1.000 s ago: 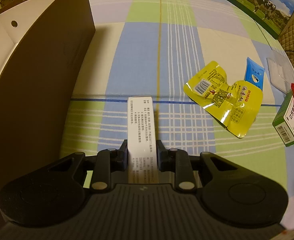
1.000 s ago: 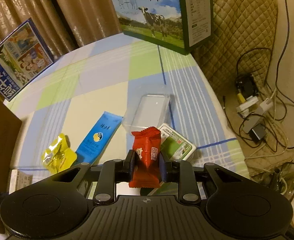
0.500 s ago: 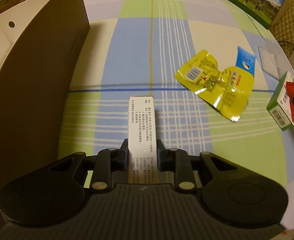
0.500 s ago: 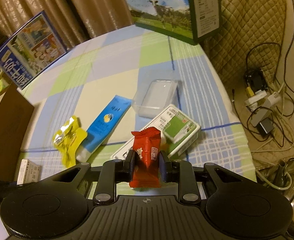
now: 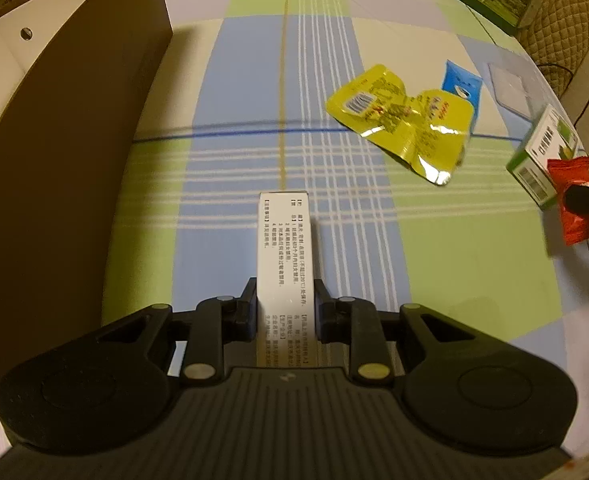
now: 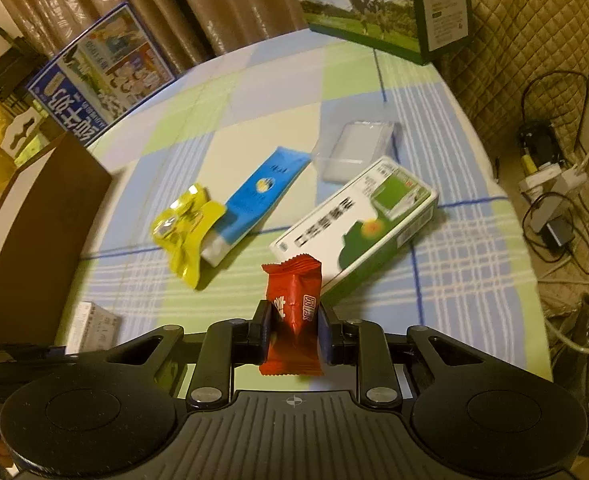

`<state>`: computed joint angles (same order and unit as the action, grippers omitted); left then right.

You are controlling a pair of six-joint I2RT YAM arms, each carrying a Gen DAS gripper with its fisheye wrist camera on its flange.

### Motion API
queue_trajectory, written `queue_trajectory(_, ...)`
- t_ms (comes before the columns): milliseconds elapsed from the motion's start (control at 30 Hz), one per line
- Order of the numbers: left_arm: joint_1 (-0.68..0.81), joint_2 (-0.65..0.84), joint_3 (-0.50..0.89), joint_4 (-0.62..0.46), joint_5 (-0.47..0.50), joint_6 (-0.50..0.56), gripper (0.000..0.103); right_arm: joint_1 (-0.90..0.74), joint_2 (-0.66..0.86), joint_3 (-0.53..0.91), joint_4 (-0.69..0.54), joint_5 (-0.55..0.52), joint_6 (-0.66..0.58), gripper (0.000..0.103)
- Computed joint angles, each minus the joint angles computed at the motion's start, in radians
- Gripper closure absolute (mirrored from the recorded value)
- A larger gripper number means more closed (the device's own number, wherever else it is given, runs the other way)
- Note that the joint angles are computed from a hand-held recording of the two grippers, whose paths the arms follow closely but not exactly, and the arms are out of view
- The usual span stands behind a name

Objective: Organize objects
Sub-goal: 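Carry the white box and red candy packet over the open box with both tools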

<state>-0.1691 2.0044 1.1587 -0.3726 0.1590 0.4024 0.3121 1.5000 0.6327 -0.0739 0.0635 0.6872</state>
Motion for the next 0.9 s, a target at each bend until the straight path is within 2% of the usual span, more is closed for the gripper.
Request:
queue_trajectory(200,0.023,-0.045,-0.049,-0.014,0.026,0.019,0.081,0.057,-0.053,-0.023,-0.015,-0.007,0.047,0.082)
queue_trajectory(500,0.099,-0.209,-0.107,-0.081,0.142,0.068,0.081,0.175,-0.096,0.003,-0.04,-0.01,0.11,0.086)
queue_trajectory(900,0.277,-0.331,-0.044,-0.245,0.298,0.184,0.081,0.35,-0.03,0.154,-0.019,0.016,0.155,0.089)
